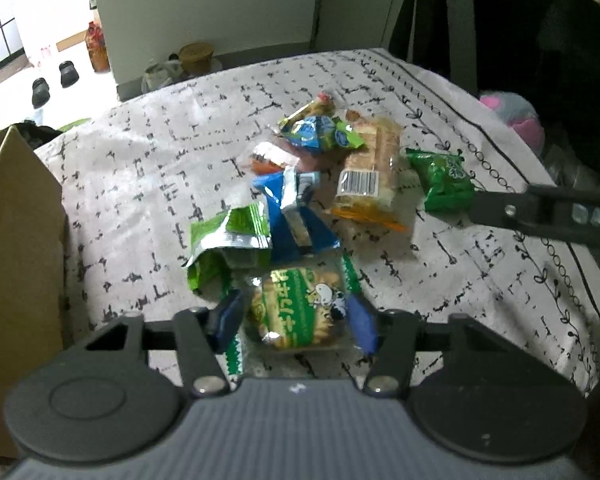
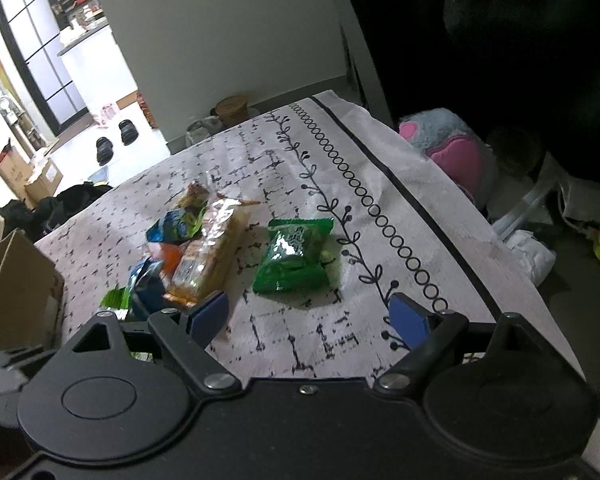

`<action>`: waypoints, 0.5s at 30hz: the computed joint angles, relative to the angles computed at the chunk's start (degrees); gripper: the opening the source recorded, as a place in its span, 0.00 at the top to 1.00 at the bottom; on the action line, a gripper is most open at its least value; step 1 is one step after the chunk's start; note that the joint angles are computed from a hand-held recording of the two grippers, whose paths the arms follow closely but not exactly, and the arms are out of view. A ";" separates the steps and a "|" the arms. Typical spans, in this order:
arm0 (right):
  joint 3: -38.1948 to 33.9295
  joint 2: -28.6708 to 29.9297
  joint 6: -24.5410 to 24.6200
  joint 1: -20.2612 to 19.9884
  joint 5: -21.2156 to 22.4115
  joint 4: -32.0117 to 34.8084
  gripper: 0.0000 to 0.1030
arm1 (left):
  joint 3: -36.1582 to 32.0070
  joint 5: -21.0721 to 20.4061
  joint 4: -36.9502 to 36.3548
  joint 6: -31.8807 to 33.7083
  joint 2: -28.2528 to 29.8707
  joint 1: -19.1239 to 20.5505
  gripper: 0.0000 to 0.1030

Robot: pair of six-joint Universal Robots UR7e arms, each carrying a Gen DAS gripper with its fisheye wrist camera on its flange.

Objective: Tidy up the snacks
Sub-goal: 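Lower the left gripper onto the green cookie packet while right approaches green candy packet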

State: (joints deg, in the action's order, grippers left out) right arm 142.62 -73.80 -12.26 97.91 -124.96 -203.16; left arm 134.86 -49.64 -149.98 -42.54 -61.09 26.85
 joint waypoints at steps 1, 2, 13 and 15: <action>-0.23 0.32 0.00 -0.18 0.28 -0.33 0.16 | 0.23 0.17 -0.27 0.04 -0.22 -0.03 0.54; -0.51 0.66 -0.02 -0.26 0.32 -0.54 0.16 | 0.38 0.57 0.00 -0.05 -0.43 -0.21 0.55; -3.75 4.41 -1.32 -1.50 0.33 -1.70 0.16 | 1.55 0.28 0.02 2.68 -3.74 -0.97 1.00; -4.31 5.30 -1.45 -1.62 -0.14 -1.88 0.16 | 1.99 0.48 0.53 1.65 -4.32 -0.60 1.00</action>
State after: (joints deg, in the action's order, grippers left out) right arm 138.31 -68.50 -13.72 96.29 -125.10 -205.04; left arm 136.85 -49.16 -149.45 -40.89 -65.41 26.25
